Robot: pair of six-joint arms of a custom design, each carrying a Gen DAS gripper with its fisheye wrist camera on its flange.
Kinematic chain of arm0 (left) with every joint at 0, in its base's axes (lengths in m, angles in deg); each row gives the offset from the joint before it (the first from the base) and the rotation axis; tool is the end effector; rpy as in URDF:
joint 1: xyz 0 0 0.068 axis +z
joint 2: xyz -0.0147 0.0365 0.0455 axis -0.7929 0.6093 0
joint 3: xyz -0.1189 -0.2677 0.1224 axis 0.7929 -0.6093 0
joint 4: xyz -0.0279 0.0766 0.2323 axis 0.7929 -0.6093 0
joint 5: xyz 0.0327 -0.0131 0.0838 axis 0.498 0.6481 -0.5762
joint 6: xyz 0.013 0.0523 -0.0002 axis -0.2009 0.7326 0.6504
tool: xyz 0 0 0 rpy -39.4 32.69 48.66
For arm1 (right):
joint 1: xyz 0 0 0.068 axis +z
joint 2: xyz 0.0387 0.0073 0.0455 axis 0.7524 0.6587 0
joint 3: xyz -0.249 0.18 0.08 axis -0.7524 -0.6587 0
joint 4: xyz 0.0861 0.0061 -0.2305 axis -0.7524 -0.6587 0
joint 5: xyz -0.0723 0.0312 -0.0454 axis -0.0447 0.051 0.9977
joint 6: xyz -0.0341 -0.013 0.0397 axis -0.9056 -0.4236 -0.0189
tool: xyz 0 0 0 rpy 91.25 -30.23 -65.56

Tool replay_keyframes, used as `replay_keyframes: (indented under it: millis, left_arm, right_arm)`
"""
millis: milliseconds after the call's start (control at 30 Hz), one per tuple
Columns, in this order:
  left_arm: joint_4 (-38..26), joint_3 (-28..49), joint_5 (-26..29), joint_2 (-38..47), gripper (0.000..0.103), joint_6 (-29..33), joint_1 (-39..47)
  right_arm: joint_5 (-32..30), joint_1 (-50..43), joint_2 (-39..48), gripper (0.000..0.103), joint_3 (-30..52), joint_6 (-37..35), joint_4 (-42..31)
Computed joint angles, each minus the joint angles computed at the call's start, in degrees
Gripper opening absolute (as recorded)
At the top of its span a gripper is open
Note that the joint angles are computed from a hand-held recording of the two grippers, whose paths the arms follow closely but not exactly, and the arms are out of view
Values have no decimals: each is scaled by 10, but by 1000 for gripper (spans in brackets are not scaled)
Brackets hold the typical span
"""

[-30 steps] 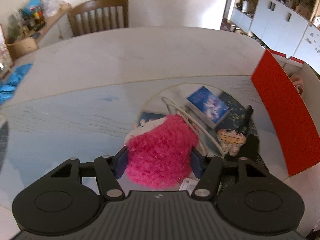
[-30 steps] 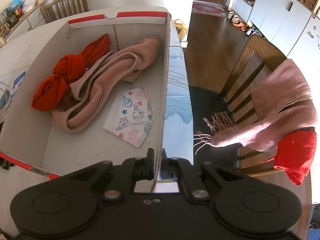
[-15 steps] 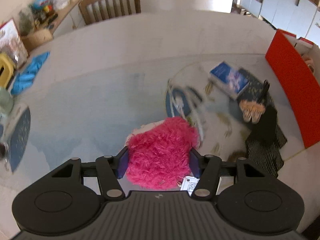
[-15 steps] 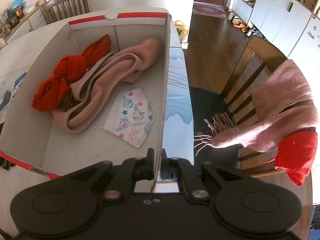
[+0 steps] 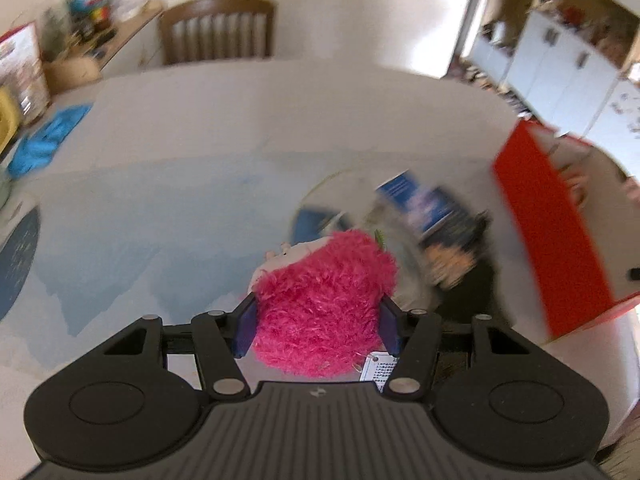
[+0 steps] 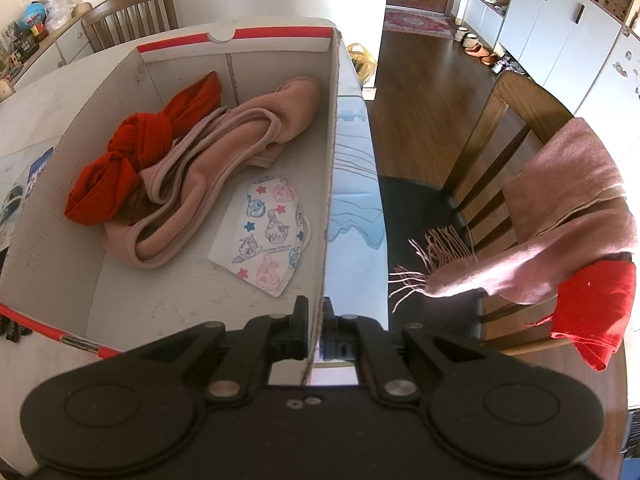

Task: Organize objects
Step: 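Carry the pink plush with the left gripper over the box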

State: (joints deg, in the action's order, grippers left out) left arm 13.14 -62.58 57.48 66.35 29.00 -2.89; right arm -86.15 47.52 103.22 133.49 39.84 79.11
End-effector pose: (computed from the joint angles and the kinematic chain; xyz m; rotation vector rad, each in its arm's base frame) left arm 0.1541 0.1619 0.1495 -0.4249 2.4978 0.0380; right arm 0.3706 -0.0005 0.1139 -0.5819 2.6327 0.1642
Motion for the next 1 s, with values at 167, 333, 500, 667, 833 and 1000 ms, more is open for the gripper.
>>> replay_keyframes:
  millis: [167,333,500,667,833,1000]
  left_arm:
    - [-27,18,6,-52,58,-41,-107]
    - [-24,44,-10,-55,58,-93,-223]
    - [-12,75,-29,-34,58,-132,-327]
    - [-1,116,-50,-2,58,-162,-424]
    - [7,178,-76,61,58,-182,-517]
    - [8,230,-91,125,59,-187,-573]
  right_arm:
    - [-3,-1,-1,4,-2,0,3]
    - [-7,-3,-1,4,-4,-2,3]
    - [-9,-4,1,4,-2,-6,2]
    - [-11,-4,3,4,3,-7,-1]
    - [-17,-8,6,4,7,-11,-4]
    - [-21,-12,8,5,9,-12,-7]
